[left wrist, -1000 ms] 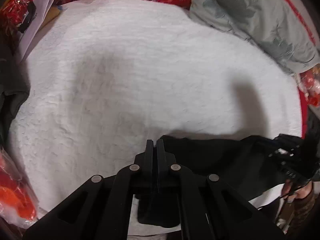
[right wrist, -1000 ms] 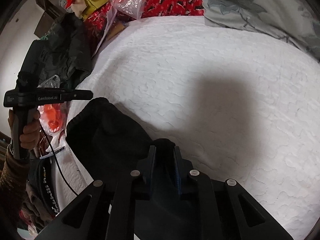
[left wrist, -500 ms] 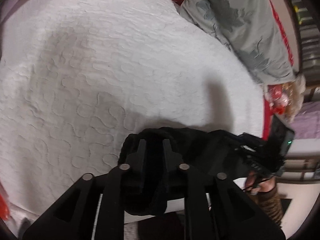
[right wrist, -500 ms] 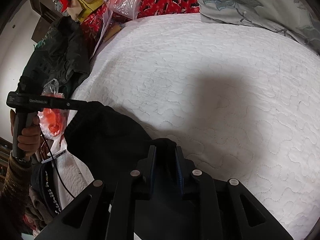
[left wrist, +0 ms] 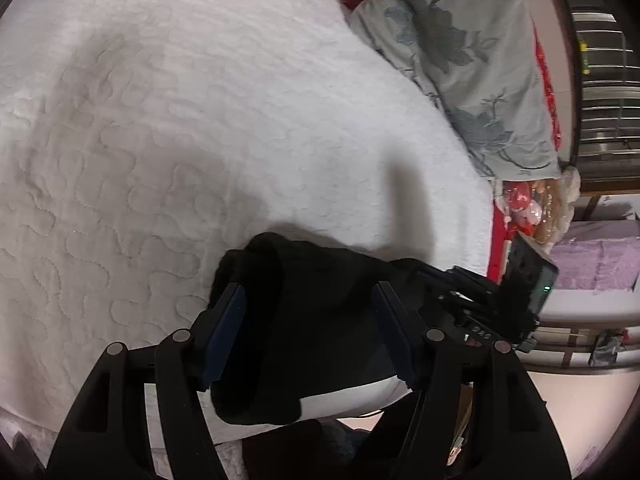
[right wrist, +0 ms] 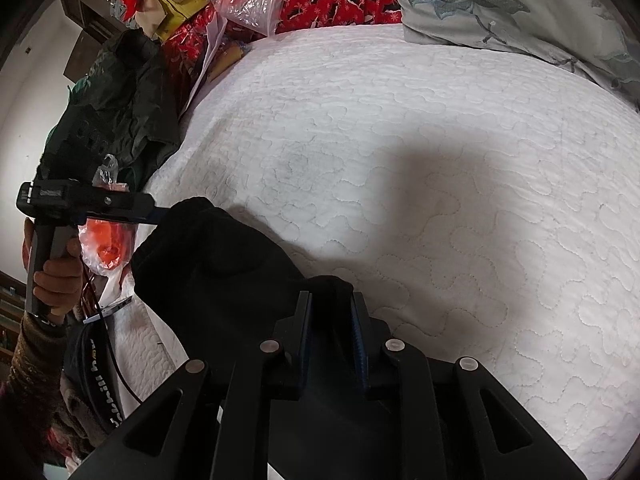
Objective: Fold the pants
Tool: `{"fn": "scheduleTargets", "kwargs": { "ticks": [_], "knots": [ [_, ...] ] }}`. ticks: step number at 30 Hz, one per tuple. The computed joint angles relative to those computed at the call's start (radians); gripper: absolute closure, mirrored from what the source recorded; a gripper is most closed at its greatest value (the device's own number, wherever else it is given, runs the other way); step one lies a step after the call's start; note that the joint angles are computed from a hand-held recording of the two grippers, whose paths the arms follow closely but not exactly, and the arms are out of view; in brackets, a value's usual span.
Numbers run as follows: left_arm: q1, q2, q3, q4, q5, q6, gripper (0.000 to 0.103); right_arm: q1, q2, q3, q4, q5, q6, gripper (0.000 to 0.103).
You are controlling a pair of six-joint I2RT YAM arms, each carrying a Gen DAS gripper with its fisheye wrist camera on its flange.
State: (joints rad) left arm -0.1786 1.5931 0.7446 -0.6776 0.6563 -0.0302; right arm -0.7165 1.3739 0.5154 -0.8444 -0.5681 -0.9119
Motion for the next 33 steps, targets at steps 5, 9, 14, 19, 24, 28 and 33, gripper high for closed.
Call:
{"fn": "scheduleTargets", "kwargs": {
  "ticks": [5,9,14,19,24,28,33],
  "knots": [
    [-0.031,0.001,0.004,-0.006,0.010,0.019,0.038,-0.009,0.016,0.005,-0.006,-0.004,-0.011,0.082],
    [-0.149,-0.049,-0.002,0.014,-0.128,-0.037,0.056,0.002,0.010,-0.001,0.005,0.000,-0.001,0.082],
    [-0.271,-0.053,-0.022,0.048,-0.317,-0.143,0.099,0.018,-0.052,-0.030,0.025,0.010,-0.009,0.086],
    [-0.242,-0.161,-0.035,0.067,-0.389,-0.173,0.100,-0.017,-0.083,-0.017,-0.017,-0.043,-0.026,0.087],
    [-0.250,-0.096,-0.061,0.100,-0.453,-0.163,0.100,0.031,-0.035,-0.039,0.082,-0.009,0.052,0.087],
    [-0.270,-0.111,-0.094,0.131,-0.491,-0.179,0.097,0.075,-0.027,-0.079,0.171,0.026,0.135,0.075],
    [-0.133,-0.179,-0.109,0.064,-0.349,-0.159,0.089,-0.006,-0.102,-0.042,0.035,-0.012,0.079,0.071]
  ]
}}
